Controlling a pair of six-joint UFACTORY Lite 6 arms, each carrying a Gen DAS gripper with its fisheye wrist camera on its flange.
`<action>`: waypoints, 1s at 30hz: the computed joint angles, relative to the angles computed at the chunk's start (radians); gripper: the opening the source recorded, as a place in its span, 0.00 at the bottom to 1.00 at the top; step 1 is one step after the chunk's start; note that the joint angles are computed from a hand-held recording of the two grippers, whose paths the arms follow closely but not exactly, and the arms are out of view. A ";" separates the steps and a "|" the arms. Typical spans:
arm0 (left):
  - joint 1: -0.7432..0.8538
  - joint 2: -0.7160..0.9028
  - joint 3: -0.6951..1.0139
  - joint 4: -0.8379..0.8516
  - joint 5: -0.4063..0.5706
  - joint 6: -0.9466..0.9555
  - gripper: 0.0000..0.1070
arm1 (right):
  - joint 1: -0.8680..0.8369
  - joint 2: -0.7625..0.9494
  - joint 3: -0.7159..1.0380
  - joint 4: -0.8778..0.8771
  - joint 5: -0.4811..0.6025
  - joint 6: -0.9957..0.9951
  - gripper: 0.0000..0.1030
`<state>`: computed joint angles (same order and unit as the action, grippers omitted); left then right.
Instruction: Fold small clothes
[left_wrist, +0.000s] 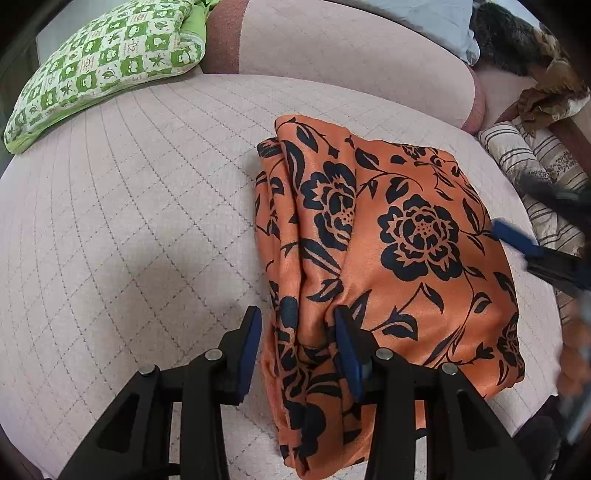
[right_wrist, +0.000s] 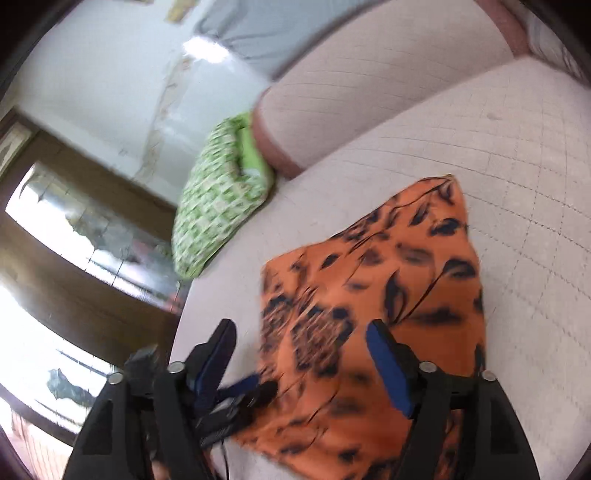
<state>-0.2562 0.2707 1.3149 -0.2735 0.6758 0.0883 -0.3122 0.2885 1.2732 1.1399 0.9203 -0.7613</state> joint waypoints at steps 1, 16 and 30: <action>-0.006 0.001 0.000 -0.003 -0.002 -0.007 0.40 | 0.003 0.050 0.026 -0.029 -0.027 0.028 0.76; -0.015 -0.009 -0.025 0.024 -0.042 -0.015 0.44 | -0.007 0.148 0.105 0.013 -0.048 0.102 0.76; -0.084 -0.422 -0.321 0.253 -0.050 -0.269 0.74 | 0.092 -0.769 -0.445 -0.637 -0.154 0.290 1.00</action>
<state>-0.3401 -0.1516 0.9941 -0.0207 0.6259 -0.1811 -0.2200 -0.4808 0.8283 0.5029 0.7663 -0.4717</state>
